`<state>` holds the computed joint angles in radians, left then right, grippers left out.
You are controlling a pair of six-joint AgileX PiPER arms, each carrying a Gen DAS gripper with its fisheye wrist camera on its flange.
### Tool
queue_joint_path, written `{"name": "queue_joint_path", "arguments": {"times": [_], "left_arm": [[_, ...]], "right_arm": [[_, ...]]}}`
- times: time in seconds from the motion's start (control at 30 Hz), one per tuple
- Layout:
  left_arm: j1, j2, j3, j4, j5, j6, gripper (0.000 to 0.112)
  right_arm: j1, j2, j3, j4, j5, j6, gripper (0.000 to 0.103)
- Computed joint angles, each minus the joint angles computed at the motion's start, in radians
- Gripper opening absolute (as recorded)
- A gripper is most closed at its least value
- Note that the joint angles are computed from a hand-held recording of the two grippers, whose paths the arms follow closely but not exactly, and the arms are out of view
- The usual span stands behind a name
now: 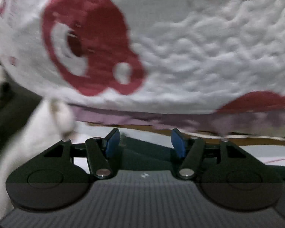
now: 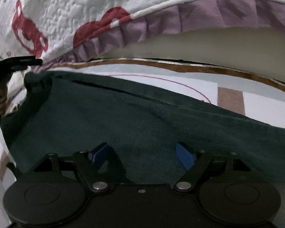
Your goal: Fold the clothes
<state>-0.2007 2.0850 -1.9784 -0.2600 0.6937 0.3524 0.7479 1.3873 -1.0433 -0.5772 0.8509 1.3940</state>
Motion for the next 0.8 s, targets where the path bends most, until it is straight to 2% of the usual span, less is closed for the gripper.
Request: {"name": "queue_joint_path", "arguments": {"times": [0.13,0.2,0.23,0.27,0.3,0.33,0.47,0.5,0.53,0.57,0.63,0.7,0.73,0.8], "left_arm": [[-0.009,-0.008,0.016,-0.212,0.075,0.214,0.060],[-0.021,0.037,-0.073,-0.244,0.229,0.226,0.060],[-0.028,0.068,-0.134,-0.254,0.316,0.222,0.056],[-0.046,0.093,-0.185,-0.234,0.388,0.208,0.040],[-0.069,0.112,-0.225,-0.209,0.445,0.195,0.033],[-0.096,0.114,-0.236,-0.168,0.463,0.188,0.033],[-0.187,0.069,-0.161,-0.045,0.410,0.160,0.033],[-0.208,0.054,-0.132,-0.006,0.371,0.139,0.035],[-0.228,0.039,-0.101,0.041,0.326,0.110,0.040],[-0.249,0.025,-0.073,0.091,0.282,0.077,0.052],[-0.291,0.015,-0.029,0.234,0.186,-0.028,0.058],[-0.316,0.031,-0.020,0.361,0.130,-0.103,0.062],[-0.317,0.037,-0.014,0.392,0.101,-0.119,0.069],[-0.309,0.073,-0.071,0.427,0.111,-0.152,0.082]], "right_arm": [[0.038,-0.007,0.009,-0.108,0.041,0.081,0.077],[0.033,-0.007,0.010,-0.114,0.047,0.081,0.078],[0.031,-0.006,0.011,-0.117,0.049,0.080,0.078],[0.028,-0.006,0.012,-0.117,0.049,0.080,0.078],[0.027,-0.002,0.012,-0.115,0.049,0.075,0.078],[0.029,0.004,0.006,-0.116,0.054,0.067,0.078],[0.044,0.024,-0.011,-0.122,0.079,0.052,0.079],[0.045,0.024,-0.010,-0.123,0.079,0.054,0.079],[0.045,0.022,-0.009,-0.123,0.078,0.056,0.079],[0.045,0.021,-0.008,-0.123,0.076,0.060,0.079],[0.044,0.022,-0.009,-0.122,0.076,0.065,0.079],[0.046,0.025,-0.011,-0.123,0.079,0.063,0.079],[0.048,0.025,-0.011,-0.123,0.081,0.062,0.079],[0.046,0.023,-0.010,-0.120,0.079,0.063,0.079]]}}
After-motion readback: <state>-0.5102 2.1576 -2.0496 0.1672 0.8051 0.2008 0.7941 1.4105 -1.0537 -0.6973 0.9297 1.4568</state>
